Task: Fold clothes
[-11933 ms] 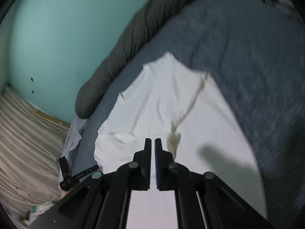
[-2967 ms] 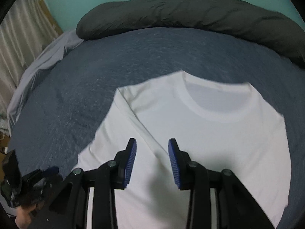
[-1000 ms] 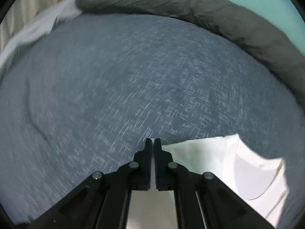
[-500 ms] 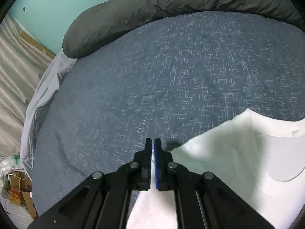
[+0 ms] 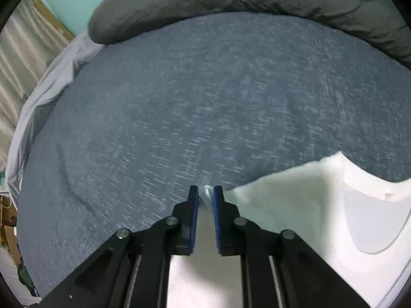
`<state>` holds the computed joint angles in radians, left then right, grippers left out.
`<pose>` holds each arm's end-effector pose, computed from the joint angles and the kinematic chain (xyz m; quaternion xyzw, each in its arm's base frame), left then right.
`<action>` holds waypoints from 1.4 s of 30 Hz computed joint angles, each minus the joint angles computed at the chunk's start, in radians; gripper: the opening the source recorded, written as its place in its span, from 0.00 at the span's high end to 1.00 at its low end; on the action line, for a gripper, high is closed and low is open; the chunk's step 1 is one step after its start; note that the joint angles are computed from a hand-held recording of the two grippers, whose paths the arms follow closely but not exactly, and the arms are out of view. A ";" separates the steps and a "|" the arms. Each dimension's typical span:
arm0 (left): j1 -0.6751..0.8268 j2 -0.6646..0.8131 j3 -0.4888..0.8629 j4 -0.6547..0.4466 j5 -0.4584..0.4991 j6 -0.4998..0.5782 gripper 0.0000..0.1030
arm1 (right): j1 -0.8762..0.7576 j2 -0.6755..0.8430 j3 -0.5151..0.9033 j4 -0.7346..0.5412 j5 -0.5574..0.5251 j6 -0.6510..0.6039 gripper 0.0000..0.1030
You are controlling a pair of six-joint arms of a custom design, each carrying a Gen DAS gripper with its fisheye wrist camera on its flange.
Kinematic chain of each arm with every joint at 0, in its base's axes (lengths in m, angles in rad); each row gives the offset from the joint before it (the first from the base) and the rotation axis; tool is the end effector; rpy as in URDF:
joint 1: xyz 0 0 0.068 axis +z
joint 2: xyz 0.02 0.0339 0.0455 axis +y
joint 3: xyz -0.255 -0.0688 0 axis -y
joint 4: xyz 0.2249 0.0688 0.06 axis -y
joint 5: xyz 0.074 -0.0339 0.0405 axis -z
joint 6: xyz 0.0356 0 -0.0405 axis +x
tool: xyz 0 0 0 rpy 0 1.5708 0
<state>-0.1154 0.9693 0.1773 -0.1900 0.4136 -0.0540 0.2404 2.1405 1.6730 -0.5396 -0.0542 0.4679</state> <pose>0.1330 -0.0298 0.1172 0.0883 0.9343 -0.2198 0.2663 0.4307 0.1076 0.1878 0.1015 0.9548 0.1208 0.2517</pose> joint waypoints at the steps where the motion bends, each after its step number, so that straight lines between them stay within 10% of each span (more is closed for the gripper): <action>1: -0.002 -0.003 -0.001 -0.001 -0.001 -0.001 0.51 | -0.003 -0.004 -0.009 0.026 -0.003 0.009 0.98; 9: -0.011 -0.030 -0.007 -0.018 -0.008 -0.013 0.51 | -0.006 0.006 0.074 -0.014 0.035 0.034 0.97; 13: -0.018 -0.045 -0.010 -0.027 -0.012 -0.020 0.51 | 0.007 0.097 0.217 -0.197 0.064 -0.001 0.71; 18: -0.030 -0.050 -0.013 -0.026 -0.019 -0.030 0.51 | 0.042 0.157 0.287 -0.245 0.135 -0.026 0.71; 22: -0.041 -0.059 -0.018 -0.025 -0.026 -0.038 0.51 | 0.049 0.153 0.266 -0.194 0.141 -0.028 0.96; 42: -0.052 -0.070 0.003 -0.007 -0.006 -0.101 0.51 | 0.042 -0.169 -0.175 0.010 -0.010 0.027 0.89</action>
